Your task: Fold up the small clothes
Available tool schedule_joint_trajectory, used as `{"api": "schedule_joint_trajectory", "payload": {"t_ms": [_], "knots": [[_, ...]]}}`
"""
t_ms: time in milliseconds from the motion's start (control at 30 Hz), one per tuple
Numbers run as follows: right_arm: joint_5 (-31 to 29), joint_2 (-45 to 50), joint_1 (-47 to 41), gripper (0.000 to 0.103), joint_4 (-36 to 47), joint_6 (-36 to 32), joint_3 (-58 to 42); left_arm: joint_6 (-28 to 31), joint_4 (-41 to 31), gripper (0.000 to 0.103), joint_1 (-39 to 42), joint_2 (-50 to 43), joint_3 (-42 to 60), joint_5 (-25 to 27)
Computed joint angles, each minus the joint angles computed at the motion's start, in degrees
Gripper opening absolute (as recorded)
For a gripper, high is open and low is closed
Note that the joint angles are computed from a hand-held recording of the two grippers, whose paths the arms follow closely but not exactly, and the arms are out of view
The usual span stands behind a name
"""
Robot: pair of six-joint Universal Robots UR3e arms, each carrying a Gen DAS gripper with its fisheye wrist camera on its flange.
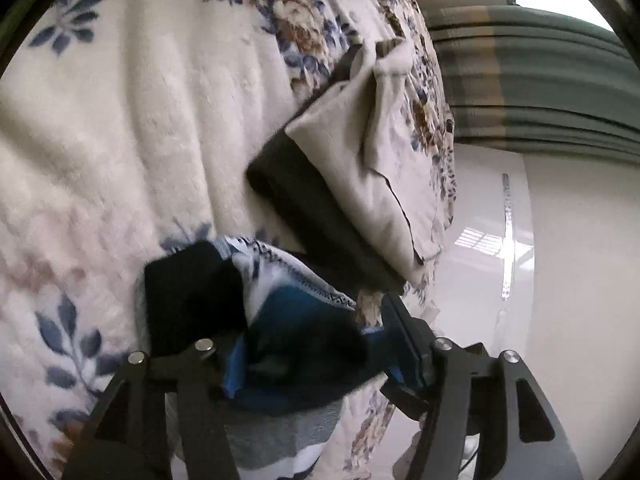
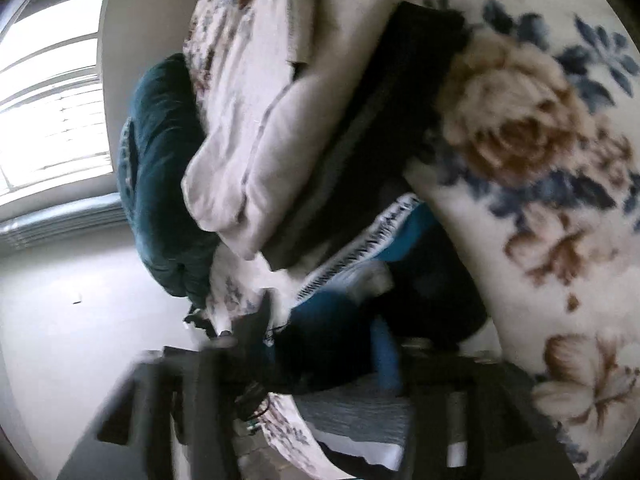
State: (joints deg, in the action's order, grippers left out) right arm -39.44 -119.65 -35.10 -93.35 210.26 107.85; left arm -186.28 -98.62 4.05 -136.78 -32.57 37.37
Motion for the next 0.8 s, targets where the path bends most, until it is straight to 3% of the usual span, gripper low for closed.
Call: {"api": "schedule_joint_trajectory", "payload": {"t_ms": [67,233,367,467,533,667,733,800], "knots": [[-0.72,0.27,-0.18,0.069,2.18,-2.50,-1.83,1.26,0.15,0.058,0.72,1.24,-1.77,0.09],[-8.41,-2.86,-2.43,0.071,20.15,-16.93,-8.54,5.20,3.75,0.060,2.46,8.86,-8.99,2.87],[-13.86,-5.50,-5.90,0.078,33.15,-28.33,-11.28,10.57,9.70,0.063,5.62,26.74,-31.33,7.19],[-15.65,-5.41,-8.06,0.079,38.96,-36.38,-11.22,13.63,7.42,0.063,10.44,42.43,-49.33,9.27],[-16.40,-3.76,-7.69,0.079,39.06,-38.73,-10.45,15.21,2.66,0.063,15.00,53.59,-61.33,9.29],[-13.71,3.60,-4.01,0.082,32.68,-41.20,-7.94,14.36,1.98,0.063,20.83,71.93,-83.85,5.28],[-10.84,9.66,-1.17,0.083,28.02,-42.47,-6.85,9.86,7.93,0.063,19.98,76.49,-92.47,2.88],[-8.85,14.51,1.29,0.085,23.06,-41.87,-6.24,0.77,24.99,0.063,16.17,75.81,-102.26,-0.73]]}}
